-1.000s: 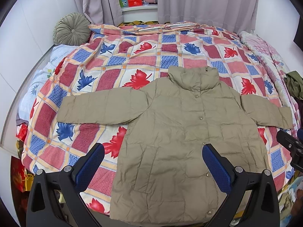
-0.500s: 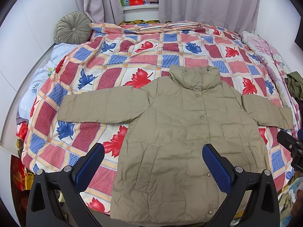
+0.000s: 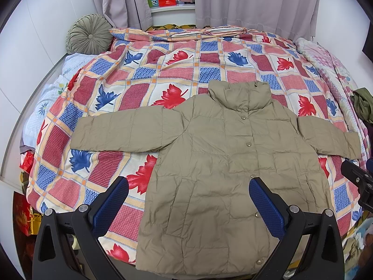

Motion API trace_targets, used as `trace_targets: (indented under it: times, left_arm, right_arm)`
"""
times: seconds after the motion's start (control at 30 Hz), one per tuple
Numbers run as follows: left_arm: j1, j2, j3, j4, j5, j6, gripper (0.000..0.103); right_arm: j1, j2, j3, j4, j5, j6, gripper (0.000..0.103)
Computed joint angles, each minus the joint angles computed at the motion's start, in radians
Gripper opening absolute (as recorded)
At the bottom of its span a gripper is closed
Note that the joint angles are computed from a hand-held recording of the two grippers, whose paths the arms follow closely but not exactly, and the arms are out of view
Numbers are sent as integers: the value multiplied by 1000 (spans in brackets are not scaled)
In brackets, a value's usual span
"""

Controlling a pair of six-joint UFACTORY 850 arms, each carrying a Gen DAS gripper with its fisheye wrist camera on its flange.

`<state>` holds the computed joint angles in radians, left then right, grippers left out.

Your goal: Fold large clothes

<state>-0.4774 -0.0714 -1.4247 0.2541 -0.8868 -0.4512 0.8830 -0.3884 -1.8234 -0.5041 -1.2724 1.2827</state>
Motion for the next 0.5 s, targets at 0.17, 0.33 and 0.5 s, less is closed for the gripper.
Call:
trace_targets:
  times: [0.17,0.33,0.5]
  left_arm:
    - [0,-1,-2,-1,-1,0,103]
    - [2,1,-3,-7,-8,5,103]
    - [10,19,17,-17,-11,17,103]
  right_arm:
    - [1,0,-2,0,-1,0,103]
    - [0,2,4,2,3,-1,103]
    - [2,-19,-36,14,-15,-15,103]
